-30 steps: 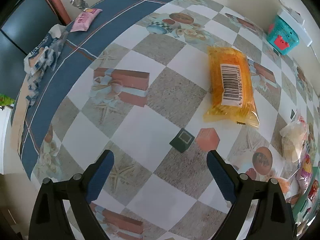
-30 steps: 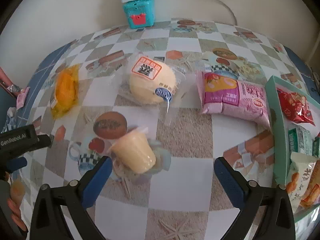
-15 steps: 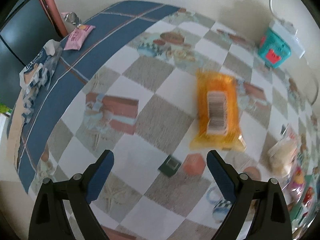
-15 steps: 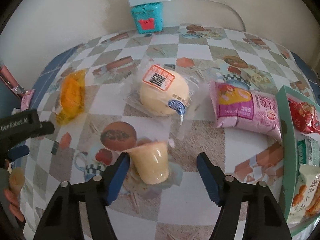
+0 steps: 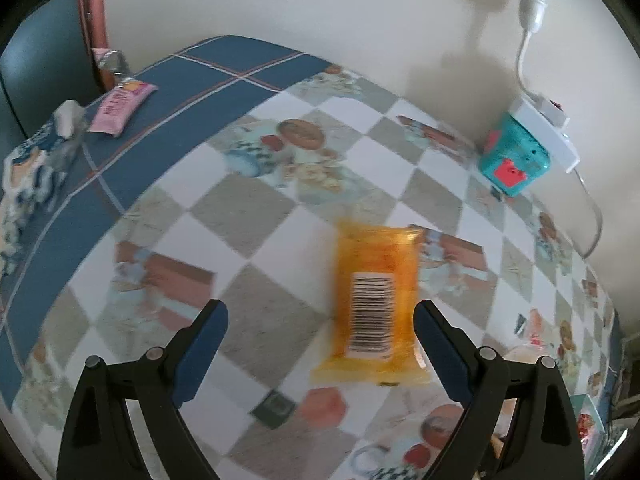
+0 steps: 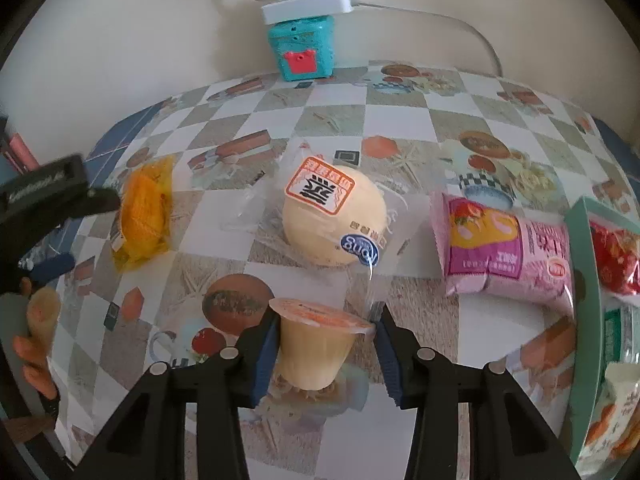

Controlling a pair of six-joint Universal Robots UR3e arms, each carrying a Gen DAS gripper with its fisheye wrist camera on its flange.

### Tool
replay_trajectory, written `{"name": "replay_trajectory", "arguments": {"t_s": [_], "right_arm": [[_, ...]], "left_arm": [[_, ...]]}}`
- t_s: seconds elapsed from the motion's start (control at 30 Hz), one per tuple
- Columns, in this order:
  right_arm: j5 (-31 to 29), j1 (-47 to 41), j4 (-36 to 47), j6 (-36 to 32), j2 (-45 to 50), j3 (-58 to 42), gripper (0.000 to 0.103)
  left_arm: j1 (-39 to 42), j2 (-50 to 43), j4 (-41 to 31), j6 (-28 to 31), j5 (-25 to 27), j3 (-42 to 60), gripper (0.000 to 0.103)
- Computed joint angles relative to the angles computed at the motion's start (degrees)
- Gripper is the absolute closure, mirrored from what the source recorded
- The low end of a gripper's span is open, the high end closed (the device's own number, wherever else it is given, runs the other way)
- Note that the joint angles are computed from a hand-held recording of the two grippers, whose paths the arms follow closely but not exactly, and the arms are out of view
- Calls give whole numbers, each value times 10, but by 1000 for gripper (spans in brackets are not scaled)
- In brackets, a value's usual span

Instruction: Organize snacks

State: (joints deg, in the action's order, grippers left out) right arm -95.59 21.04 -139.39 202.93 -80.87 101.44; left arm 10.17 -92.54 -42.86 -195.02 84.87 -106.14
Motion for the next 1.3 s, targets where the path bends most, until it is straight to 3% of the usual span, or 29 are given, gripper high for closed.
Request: {"name": "replay_trajectory", "arguments": {"t_s": [0.23,0.27,0.3,0.37,0.5,0.63,0.8,0.93,1.3], "right_arm": [[6,-4,-2,-6,2,-3,56],[7,-5,-1,-7,2,-3,56],[7,-6,-1,-8,1,-2,56],[9,-7,0,-8,0,-2,56],[12,-11,10,-8,-7,0,58],[25,-22,20,-4,-30,13,59],[35,-30,46,2,-72,27,59],[34,-35,68,8,-121,36,59],[37,-83,159,16,-297,88,59]], "left_arm": [[-34,-49,31,-13,7,13,11],[-32,-53,32,-19,3,12,19],[-28,-56,31,-25,-2,11,34],[-17,-52,29,-27,-24,3,47],[-9,-40,16,-24,-33,-2,54],[-3,-20,-49,-21,-35,13,56],[-31,-4,-153,-26,23,59,56],[-37,34,-207,-28,21,64,57],[-95,124,-277,-72,39,103,57]]}}
